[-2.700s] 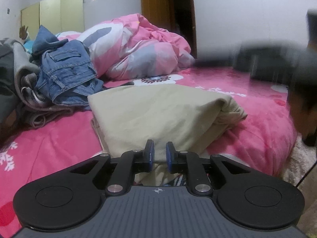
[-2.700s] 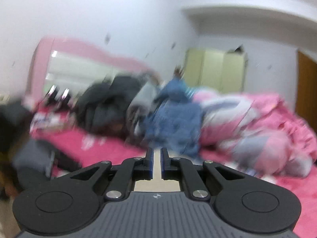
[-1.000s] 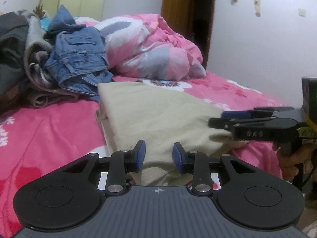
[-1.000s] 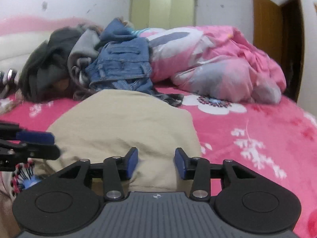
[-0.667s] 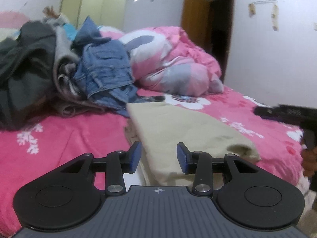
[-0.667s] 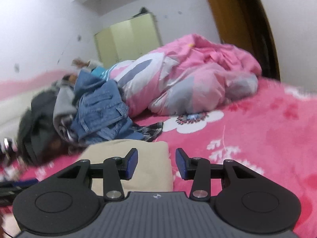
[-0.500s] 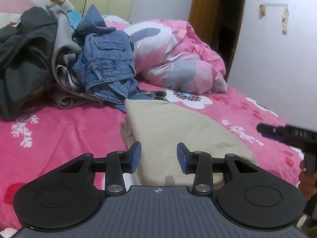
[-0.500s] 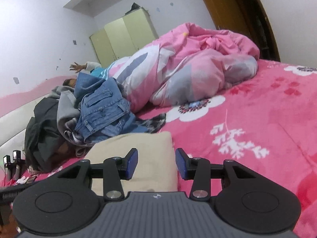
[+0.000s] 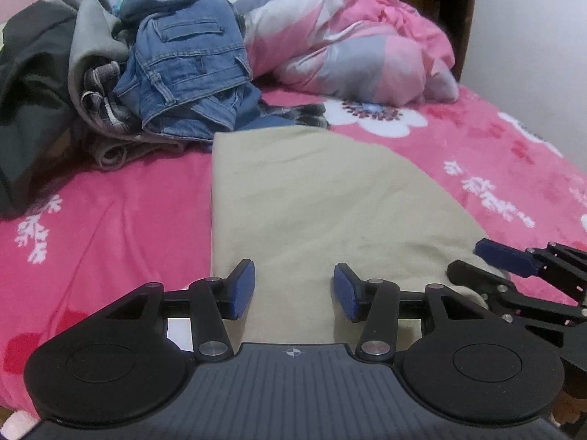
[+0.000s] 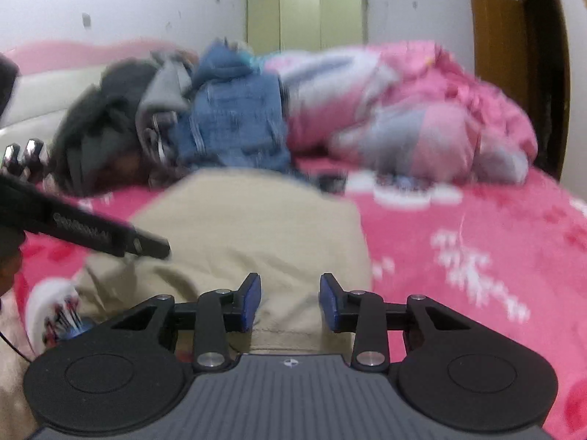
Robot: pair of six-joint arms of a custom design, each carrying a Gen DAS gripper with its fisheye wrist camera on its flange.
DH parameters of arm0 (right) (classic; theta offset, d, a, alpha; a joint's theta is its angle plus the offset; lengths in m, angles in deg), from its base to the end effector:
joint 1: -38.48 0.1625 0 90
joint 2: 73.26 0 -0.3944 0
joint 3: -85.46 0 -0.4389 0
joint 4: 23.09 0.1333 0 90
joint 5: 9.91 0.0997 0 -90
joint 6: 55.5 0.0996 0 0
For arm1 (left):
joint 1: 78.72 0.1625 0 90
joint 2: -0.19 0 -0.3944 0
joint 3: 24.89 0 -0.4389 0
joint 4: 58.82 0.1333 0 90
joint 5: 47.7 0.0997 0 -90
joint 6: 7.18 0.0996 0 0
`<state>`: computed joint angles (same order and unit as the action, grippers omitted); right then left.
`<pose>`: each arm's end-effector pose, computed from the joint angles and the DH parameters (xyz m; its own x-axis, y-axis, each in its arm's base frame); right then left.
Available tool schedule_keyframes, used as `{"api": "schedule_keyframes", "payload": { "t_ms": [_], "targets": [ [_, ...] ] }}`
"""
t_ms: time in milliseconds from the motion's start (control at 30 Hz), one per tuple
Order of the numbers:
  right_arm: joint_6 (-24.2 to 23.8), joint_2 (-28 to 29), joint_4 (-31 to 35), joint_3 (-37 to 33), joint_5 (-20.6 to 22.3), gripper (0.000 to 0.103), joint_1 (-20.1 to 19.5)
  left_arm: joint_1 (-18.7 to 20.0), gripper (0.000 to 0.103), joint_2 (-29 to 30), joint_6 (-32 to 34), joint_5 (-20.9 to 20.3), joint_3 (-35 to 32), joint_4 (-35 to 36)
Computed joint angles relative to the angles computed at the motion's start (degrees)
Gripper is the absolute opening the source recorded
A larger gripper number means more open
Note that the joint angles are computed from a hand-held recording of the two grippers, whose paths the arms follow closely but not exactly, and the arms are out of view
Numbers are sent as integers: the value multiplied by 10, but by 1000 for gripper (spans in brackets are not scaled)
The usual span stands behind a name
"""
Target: Fold clothes
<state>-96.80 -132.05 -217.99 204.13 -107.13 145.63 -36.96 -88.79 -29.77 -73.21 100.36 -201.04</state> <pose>0.2820 -0.5042 0.1209 -0.5943 -0.6017 0.5336 -0.7995 0.3704 -0.4728 -0.2008 -0.4785 0.2833 -0.7111 -0.1019 -0.6956 0.4810 0.6512 -0.5871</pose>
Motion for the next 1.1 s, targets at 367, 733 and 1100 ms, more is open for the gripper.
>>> {"api": "schedule_keyframes", "payload": {
  "t_ms": [367,733,1100],
  "targets": [
    [13,37,37,-52,-23,29,2,-6,48,13,-59,25,-15,64],
    [9,42,-2,-38,2,30,-10,-9,50,22,-80,42,-23,99],
    [10,41,0,-38,7,30,-12,-13,53,27,-90,58,-22,115]
  ]
}}
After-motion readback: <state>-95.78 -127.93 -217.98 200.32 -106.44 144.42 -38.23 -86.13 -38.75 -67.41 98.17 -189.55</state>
